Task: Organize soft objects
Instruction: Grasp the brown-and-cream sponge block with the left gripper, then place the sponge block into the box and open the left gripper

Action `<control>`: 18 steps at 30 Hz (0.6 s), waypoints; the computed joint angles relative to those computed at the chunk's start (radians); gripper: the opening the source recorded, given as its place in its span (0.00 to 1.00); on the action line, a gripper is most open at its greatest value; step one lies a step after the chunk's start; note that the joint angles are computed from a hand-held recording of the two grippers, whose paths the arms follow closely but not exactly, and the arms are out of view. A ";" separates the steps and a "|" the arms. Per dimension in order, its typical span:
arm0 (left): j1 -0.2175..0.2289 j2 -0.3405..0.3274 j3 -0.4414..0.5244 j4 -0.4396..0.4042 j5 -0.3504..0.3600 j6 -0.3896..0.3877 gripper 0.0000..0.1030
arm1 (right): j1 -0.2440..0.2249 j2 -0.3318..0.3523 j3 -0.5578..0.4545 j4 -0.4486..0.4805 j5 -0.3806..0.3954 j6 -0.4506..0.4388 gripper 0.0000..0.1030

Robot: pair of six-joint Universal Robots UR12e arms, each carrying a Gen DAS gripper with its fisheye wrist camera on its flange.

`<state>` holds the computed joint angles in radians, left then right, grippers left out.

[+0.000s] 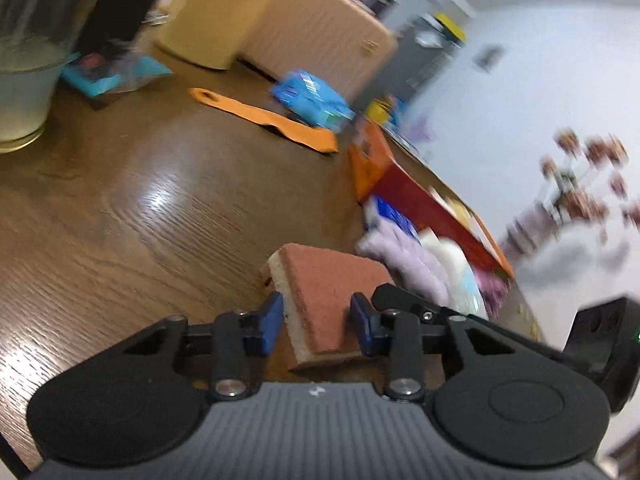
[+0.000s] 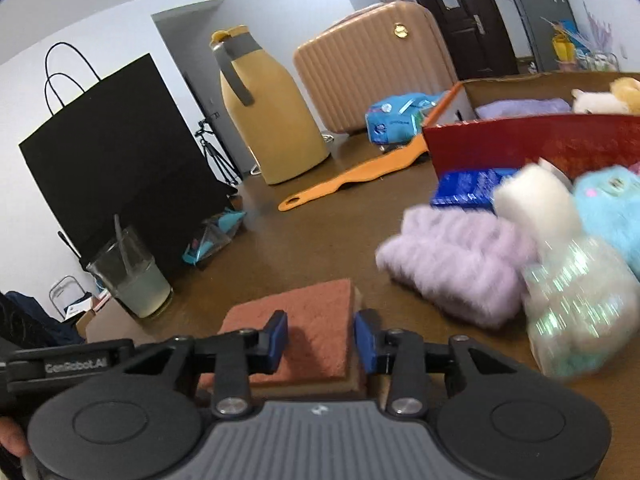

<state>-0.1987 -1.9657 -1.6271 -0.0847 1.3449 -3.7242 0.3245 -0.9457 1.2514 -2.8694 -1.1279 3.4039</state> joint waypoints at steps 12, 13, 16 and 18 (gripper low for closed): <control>-0.027 -0.028 0.052 -0.080 -0.225 0.173 0.50 | -0.055 -0.233 0.343 -0.096 -0.055 0.093 0.36; -0.029 -0.034 0.063 -0.097 -0.227 0.179 0.50 | -0.056 -0.236 0.350 -0.111 -0.070 0.105 0.37; -0.031 -0.037 0.077 -0.126 -0.226 0.188 0.50 | -0.059 -0.229 0.357 -0.168 -0.090 0.148 0.40; -0.031 -0.036 0.073 -0.124 -0.231 0.179 0.49 | -0.063 -0.221 0.357 -0.175 -0.083 0.163 0.43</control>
